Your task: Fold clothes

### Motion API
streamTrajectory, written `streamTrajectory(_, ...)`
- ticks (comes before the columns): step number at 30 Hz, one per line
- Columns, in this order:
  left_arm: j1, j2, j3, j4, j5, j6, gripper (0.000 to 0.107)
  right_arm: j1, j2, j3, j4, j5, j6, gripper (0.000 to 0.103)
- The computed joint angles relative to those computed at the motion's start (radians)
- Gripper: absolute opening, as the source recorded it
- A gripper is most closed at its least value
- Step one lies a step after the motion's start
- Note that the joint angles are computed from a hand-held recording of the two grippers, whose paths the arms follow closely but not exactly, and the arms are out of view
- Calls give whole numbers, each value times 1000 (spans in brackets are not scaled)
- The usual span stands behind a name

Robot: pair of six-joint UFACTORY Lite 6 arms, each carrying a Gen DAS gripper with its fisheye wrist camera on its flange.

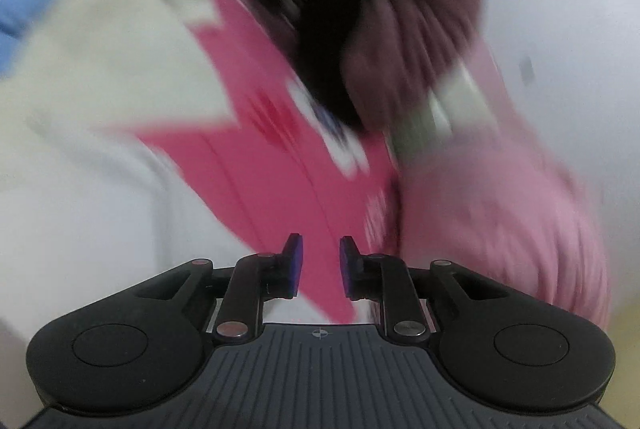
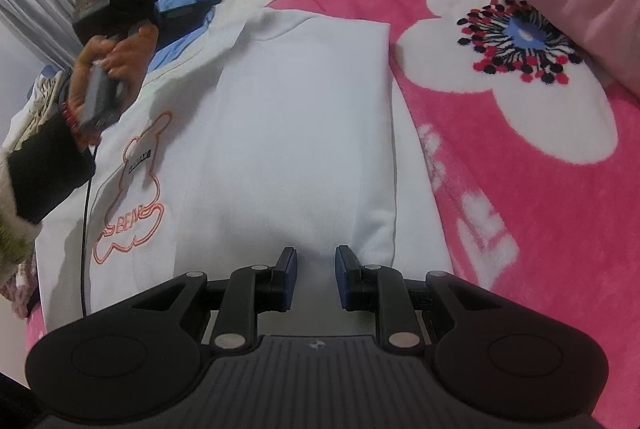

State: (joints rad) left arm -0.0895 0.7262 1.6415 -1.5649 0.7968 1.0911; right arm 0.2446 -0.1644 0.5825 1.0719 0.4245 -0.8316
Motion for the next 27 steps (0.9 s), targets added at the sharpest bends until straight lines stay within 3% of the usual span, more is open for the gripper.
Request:
streamTrajectory(7, -146, 6, -41, 122, -188, -23, 19, -6, -82, 33, -133, 21, 117, 23)
streamTrajectory(12, -116, 1, -94, 36, -170, 46, 19, -8, -86, 17, -347, 24, 290, 21)
streamTrajectory(13, -111, -9, -109, 30, -166, 53, 19, -29, -106, -3, -373, 42, 310, 14)
streamTrajectory(15, -113, -8, -115, 13, -168, 69, 19, -96, -168, -41, -396, 91, 319, 14)
streamTrajectory(18, -128, -14, -128, -22, -181, 91, 20, -168, -264, -58, -574, 159, 476, 15)
streamTrajectory(19, -129, -19, -137, -32, -182, 96, 20, -198, -290, -55, -580, 190, 485, 19)
streamTrajectory(23, -134, -36, -157, -55, -191, 91, 22, -199, -353, -5, -446, 318, 371, 18)
streamTrajectory(25, -137, -52, -163, -45, -203, 69, 25, -133, -334, 18, -386, 370, 321, 18)
streamTrajectory(27, -138, -87, -190, -50, -228, 74, 28, -35, -318, 17, -437, 384, 355, 18)
